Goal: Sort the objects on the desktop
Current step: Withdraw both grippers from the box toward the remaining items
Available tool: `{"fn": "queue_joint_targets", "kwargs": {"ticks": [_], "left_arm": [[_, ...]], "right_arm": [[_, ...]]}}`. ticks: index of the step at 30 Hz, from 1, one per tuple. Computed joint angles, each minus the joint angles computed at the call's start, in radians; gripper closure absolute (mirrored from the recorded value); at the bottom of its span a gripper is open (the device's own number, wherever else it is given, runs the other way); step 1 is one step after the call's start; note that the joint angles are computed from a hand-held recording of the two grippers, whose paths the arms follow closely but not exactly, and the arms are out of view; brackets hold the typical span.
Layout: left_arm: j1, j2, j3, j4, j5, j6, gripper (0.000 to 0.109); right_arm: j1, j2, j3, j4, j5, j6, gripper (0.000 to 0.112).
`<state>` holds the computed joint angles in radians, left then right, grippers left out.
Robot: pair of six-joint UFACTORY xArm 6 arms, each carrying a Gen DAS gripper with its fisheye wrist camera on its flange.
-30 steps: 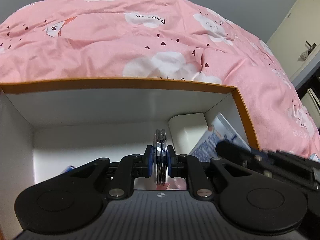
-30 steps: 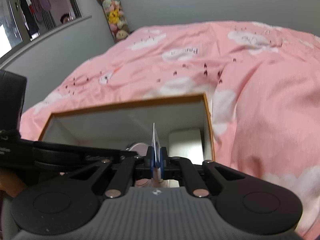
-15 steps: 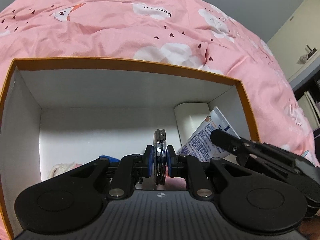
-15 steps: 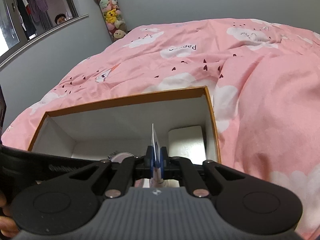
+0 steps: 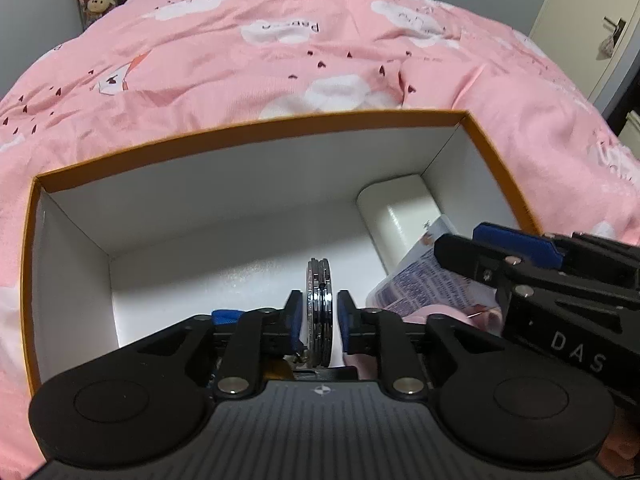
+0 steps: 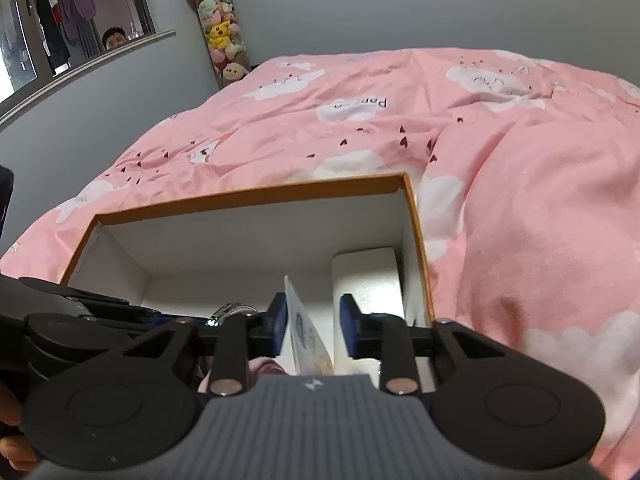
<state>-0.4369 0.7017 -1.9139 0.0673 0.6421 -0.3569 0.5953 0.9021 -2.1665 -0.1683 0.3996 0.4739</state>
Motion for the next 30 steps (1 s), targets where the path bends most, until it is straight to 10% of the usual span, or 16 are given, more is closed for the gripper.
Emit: {"fn": "queue_joint_targets", "kwargs": {"ticks": [6,20,30], "left_arm": [[-0.001,-0.066,0.09,0.101,-0.079,-0.114,0.059],[-0.014,-0.268,0.337,0.277,-0.221,-0.293,0.056],[-0.025,-0.444,0.556,0.423,-0.354,-0.398,0.055]], "right_arm": [[0.006,-0.053,0.081,-0.076,-0.032,0.074,0.069],[0.038,-0.181,0.215,-0.275,0.065,0.189,0.04],[0.044,-0.366,0.472,-0.52,-0.055,0.448,0.032]]}}
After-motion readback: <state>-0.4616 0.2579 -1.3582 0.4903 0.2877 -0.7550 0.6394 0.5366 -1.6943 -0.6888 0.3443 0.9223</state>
